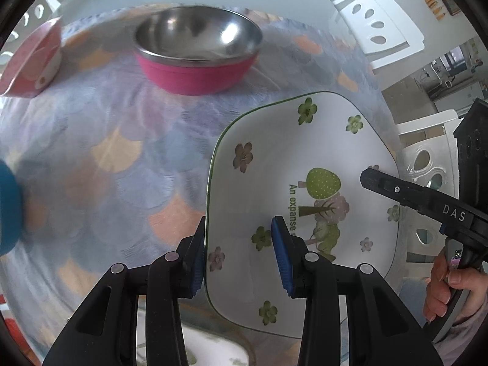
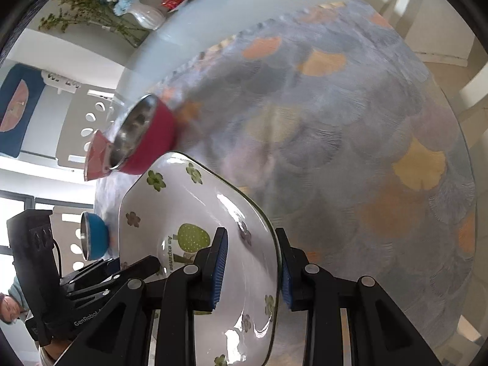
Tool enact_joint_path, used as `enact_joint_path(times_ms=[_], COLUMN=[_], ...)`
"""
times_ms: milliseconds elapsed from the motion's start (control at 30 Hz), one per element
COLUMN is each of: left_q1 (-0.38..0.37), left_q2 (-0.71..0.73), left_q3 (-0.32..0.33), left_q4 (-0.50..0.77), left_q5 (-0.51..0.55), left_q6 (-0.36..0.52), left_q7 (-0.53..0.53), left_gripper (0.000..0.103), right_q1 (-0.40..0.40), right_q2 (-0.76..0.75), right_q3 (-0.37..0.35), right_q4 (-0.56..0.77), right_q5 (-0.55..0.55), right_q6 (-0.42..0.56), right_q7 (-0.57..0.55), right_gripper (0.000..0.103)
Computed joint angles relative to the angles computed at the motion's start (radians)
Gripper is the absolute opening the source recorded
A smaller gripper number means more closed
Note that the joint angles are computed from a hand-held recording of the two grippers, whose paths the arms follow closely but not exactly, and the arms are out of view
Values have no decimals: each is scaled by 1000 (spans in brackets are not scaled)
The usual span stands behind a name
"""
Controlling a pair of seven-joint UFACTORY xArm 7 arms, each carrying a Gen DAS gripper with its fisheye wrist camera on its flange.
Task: Organize plates and bowls
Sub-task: 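Lower the square plate onto the plate stack with both grippers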
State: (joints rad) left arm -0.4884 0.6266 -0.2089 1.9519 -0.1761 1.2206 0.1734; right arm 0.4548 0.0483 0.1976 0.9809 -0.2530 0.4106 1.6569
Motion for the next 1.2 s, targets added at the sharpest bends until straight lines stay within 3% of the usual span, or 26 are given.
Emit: enact_joint_path(times_ms=[433,567,933,1200], left_q1=[123,163,259,287], left_q2=[-108,-136,-225,-292], left_q3=[17,23,47,66], left_q4=[-118,-140,-280,-410], left_q5=[-60,-84,-117,-98], left_q6=[-13,-4,25,0], left_q7=[71,89,188,267], left_gripper=[35,35,35,35], right_q1=[89,132,233,297], right_q2=[176,256,420,488], right_q3=[-21,-35,-60,-69], right_q4=[302,440,659,684], right_q5=[-37,-31,23,82], right_q6=[105,185,212,136], right_q7=[-8,-35,-56,-20], right_gripper=[31,31,31,31])
